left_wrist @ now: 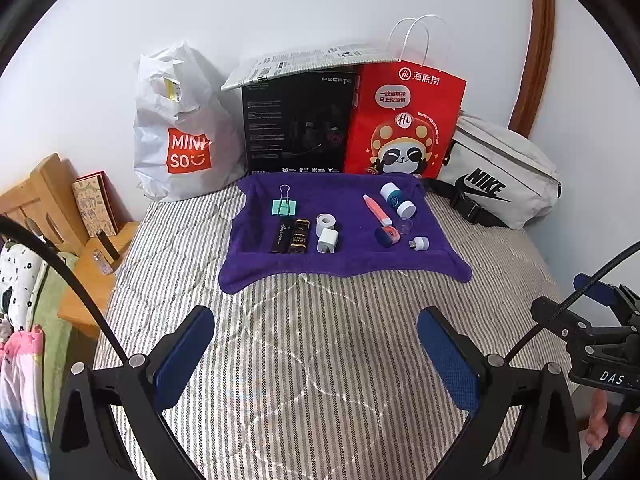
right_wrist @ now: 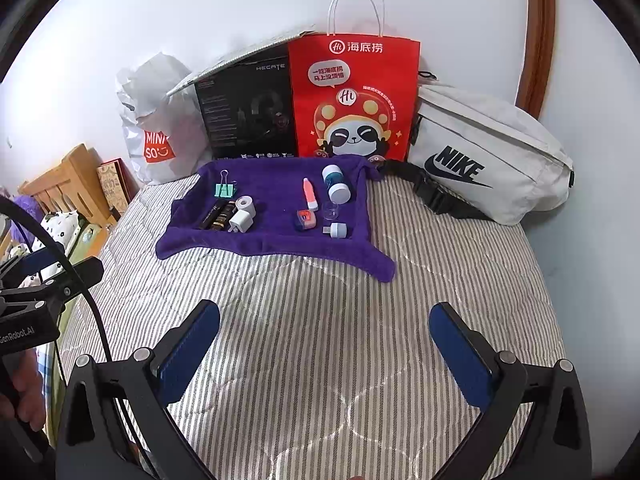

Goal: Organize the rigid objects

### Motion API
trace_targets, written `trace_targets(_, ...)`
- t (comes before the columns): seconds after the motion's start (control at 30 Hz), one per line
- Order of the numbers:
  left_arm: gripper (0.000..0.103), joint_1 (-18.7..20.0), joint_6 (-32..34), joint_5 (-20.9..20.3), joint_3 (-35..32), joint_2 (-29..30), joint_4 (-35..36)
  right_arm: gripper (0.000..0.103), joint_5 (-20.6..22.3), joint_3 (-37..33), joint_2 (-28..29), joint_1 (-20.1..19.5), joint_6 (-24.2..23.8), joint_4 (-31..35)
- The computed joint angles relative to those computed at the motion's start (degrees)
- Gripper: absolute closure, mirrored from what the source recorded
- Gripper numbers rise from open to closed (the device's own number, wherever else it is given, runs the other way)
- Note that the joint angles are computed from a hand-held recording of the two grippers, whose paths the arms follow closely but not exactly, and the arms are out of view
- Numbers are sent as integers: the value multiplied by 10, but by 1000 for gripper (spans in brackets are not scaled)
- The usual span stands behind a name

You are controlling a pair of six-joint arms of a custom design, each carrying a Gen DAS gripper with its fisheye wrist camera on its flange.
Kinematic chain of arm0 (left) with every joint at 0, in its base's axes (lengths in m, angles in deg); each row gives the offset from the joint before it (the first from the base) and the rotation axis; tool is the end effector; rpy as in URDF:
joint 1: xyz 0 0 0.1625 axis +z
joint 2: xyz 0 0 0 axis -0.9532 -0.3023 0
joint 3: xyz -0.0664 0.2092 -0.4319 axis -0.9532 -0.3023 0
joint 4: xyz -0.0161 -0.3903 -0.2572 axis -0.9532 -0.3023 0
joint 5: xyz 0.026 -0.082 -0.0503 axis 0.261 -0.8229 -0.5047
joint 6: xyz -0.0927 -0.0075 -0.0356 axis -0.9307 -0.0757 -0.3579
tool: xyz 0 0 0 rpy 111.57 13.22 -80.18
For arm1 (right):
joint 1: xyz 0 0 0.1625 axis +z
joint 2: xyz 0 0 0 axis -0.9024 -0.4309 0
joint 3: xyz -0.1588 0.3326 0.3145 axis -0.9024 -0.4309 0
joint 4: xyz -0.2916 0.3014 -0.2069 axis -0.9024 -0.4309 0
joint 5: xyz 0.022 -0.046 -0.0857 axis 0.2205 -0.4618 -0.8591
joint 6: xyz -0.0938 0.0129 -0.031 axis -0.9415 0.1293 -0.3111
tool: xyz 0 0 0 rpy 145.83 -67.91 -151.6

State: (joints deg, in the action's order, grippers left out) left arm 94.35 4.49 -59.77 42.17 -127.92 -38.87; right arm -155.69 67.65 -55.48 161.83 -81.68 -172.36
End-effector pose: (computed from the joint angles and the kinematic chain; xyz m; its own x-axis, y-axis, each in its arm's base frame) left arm -0.3844 -0.3863 0.1216 -0.7322 -0.0513 -0.6792 0.4253 0.7444 -0.5148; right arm 0.1401 -0.4130 0.3538 -0.7421 -0.2206 0.6329 -0.5395 0.7570 -0.3688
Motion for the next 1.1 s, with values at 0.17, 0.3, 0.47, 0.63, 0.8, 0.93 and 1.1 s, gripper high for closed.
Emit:
trace_targets(0.17, 0, 1, 5, -1, -2, 1, 2, 0, 0, 1, -1, -1, -1, 1)
trace_targets(0.3, 0, 0, 7, -1, -1, 0, 0, 0, -2, 1, -1, -1, -2, -1)
trace_targets(0.47, 0, 0, 5, -2, 0, -1, 0, 0, -1, 2, -2, -1, -1, 2)
trace_targets(0.63, 0, 0, 9, -2, 0, 0, -4, 0, -2, 2, -3, -1, -1, 1)
trace_targets(0.8, 0, 1, 12, -4, 0, -1, -7, 0, -3, 1, -3, -1, -1, 3)
trace_targets(0.93, 0, 3, 15, -4, -1, 0, -8, 0, -5, 1, -2, -1, 0, 5)
trace_targets(1.1, 0, 4, 18, 3, -1, 5, -9, 0, -5, 0, 1, -3, 1, 7)
